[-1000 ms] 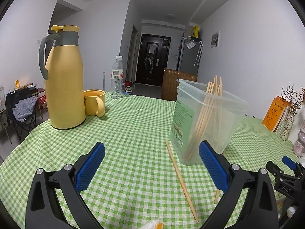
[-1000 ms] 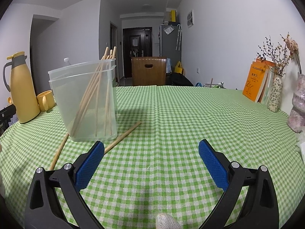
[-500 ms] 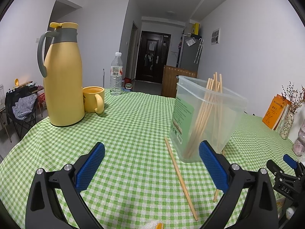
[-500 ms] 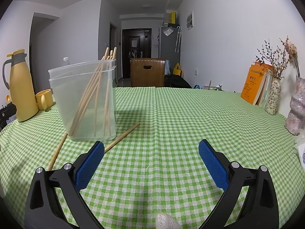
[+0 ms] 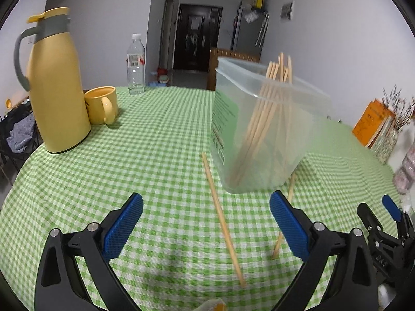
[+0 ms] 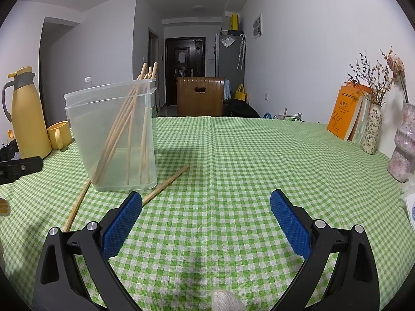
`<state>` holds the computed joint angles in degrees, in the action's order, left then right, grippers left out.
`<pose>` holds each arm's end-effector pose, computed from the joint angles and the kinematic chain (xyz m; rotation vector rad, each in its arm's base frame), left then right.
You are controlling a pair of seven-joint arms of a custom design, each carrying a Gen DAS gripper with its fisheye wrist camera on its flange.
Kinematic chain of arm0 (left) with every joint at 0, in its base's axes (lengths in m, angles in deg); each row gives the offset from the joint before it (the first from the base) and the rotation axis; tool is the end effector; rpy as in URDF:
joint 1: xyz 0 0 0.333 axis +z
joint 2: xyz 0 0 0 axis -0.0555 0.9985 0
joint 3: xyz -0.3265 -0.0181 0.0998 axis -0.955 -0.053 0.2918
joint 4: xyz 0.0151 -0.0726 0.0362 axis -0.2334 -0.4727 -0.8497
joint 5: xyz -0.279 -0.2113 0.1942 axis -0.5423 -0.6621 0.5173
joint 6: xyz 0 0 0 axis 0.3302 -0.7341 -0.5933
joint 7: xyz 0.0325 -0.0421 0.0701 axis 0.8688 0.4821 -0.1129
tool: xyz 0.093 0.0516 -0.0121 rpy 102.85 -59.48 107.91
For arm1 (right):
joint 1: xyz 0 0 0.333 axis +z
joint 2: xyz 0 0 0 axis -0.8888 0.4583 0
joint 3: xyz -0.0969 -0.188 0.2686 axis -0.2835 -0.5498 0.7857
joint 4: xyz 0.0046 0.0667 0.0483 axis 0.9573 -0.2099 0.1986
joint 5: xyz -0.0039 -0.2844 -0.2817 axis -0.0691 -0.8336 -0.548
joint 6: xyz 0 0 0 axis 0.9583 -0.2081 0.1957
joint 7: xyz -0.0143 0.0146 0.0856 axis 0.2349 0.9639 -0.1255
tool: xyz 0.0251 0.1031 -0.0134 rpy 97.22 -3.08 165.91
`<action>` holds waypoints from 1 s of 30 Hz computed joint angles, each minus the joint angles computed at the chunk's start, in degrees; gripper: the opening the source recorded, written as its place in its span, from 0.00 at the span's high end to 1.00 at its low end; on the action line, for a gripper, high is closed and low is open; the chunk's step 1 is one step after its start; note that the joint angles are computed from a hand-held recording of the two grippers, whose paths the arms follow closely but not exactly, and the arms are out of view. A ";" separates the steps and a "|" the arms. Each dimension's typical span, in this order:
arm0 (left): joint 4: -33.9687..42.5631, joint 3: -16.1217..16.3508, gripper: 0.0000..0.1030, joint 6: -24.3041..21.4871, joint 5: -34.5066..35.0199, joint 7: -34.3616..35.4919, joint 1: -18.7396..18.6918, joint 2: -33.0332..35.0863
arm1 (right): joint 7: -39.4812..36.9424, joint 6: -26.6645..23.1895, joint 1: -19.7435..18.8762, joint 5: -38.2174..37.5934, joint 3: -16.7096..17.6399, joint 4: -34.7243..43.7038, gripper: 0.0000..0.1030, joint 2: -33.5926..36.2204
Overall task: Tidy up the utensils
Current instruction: 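Move the open left tool down toward a loose chopstick on the table, then close the left tool on the loose chopstick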
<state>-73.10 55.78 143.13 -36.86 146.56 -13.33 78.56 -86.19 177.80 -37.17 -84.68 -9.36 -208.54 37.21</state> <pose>0.5970 -0.1839 0.5173 -1.6108 1.8860 -1.0057 0.4771 0.3215 0.4797 -1.3605 1.7305 -1.1186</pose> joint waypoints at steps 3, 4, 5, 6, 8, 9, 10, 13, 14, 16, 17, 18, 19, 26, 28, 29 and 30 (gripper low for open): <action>3.76 -0.54 0.18 -6.75 -0.19 -0.04 -0.36 1.58 | -0.16 0.33 -0.08 0.26 -0.10 0.09 0.07 0.07; 5.28 -0.89 0.21 -9.38 -0.90 0.33 -0.28 2.30 | -0.07 0.38 -0.09 0.20 -0.11 0.01 0.07 0.00; 7.11 -1.56 0.26 -12.66 -2.54 1.45 0.02 3.22 | 0.02 0.37 -0.09 0.15 -0.09 -0.05 0.07 -0.04; 8.35 -1.67 0.28 -14.66 -2.99 1.64 0.00 3.91 | 0.02 0.38 -0.10 0.14 -0.09 -0.07 0.07 -0.07; 11.57 -0.96 0.39 -19.99 -0.99 -0.35 -0.96 5.78 | 0.04 0.50 -0.13 0.08 -0.10 -0.13 0.07 -0.12; 12.44 -0.71 0.43 -21.62 -0.08 -1.26 -1.33 6.35 | 0.06 0.49 -0.13 0.10 -0.08 -0.10 0.07 -0.09; 13.54 -0.47 0.53 -23.57 0.82 -2.23 -1.68 7.10 | 0.06 0.58 -0.15 0.09 -0.09 -0.08 0.07 -0.08; 17.72 -0.36 0.67 -29.52 1.27 -3.66 -1.94 10.02 | 0.01 0.77 -0.19 0.09 -0.09 -0.09 0.07 -0.11; 18.84 -0.31 0.72 -30.83 1.03 -4.11 -1.88 10.84 | 0.02 0.85 -0.20 0.04 -0.10 -0.11 0.07 -0.14; 20.51 -0.38 0.75 -32.12 0.80 -4.15 -1.84 12.16 | 0.11 0.97 -0.24 -0.07 -0.11 -0.11 0.07 -0.16; 21.62 -0.13 0.75 -32.92 1.42 -4.68 -2.15 12.90 | 0.12 1.08 -0.26 -0.07 -0.12 -0.09 0.07 -0.16; 22.23 0.01 0.75 -33.22 1.76 -5.05 -2.33 13.33 | 0.19 1.19 -0.29 -0.11 -0.13 -0.19 0.07 -0.22; 23.02 0.04 0.75 -33.63 1.93 -5.18 -2.45 13.85 | 0.17 1.31 -0.31 -0.10 -0.14 -0.17 0.07 -0.21; 28.56 0.95 0.79 -37.57 5.29 -6.57 -4.27 17.65 | 0.16 1.77 -0.44 -0.15 -0.21 -0.05 0.07 -0.08; 30.39 1.14 0.85 -39.07 6.05 -6.95 -4.77 18.82 | 0.19 1.86 -0.46 -0.20 -0.23 -0.03 0.07 -0.03; 30.70 1.15 0.85 -39.60 6.16 -7.01 -4.83 19.06 | 0.19 1.93 -0.47 -0.19 -0.25 -0.02 0.07 -0.02; 31.40 1.14 0.85 -40.29 6.17 -7.12 -4.89 19.55 | 0.21 1.86 -0.45 -0.18 -0.23 0.00 0.07 -0.01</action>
